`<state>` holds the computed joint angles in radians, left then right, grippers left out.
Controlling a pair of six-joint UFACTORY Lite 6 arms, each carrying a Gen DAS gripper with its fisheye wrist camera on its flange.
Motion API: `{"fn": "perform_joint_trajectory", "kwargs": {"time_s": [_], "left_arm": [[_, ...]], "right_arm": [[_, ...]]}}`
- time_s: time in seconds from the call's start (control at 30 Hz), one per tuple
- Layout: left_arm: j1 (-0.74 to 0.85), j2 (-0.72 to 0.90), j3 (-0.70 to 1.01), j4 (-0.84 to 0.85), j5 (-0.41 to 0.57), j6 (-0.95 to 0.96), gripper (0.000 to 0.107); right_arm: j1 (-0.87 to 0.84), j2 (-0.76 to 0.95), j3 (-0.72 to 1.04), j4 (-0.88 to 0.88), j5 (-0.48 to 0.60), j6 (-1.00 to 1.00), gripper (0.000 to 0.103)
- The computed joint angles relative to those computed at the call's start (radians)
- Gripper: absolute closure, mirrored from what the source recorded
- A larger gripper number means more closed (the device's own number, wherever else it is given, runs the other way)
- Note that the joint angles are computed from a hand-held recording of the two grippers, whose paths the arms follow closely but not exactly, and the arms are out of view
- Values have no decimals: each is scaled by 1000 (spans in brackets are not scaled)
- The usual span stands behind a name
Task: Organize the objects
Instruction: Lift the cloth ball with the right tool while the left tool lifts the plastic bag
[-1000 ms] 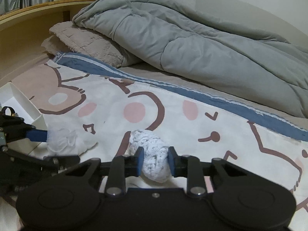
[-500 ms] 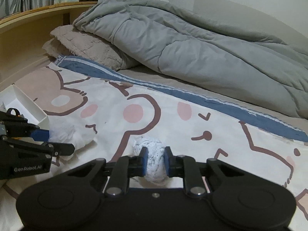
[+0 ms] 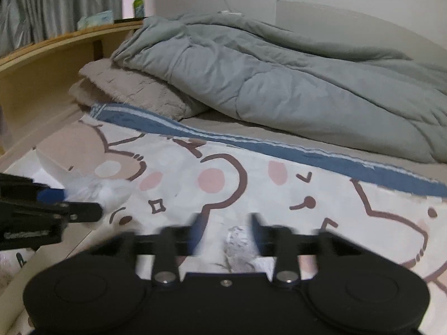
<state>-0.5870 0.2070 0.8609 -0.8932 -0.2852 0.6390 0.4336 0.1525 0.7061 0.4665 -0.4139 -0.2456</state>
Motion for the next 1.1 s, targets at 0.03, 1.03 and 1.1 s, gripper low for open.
{"fn": "perform_joint_trajectory", "kwargs": {"time_s": [0.03, 1.03, 1.1], "left_arm": [[3, -3, -3, 11, 3, -11, 76], [-29, -139, -37, -333, 2, 341, 76], [-36, -187, -55, -401, -6, 409, 76]], "right_arm": [[3, 13, 7, 38, -4, -37, 45], [76, -35, 23, 512, 17, -581, 63], [115, -108, 7, 631, 15, -685, 63]]}}
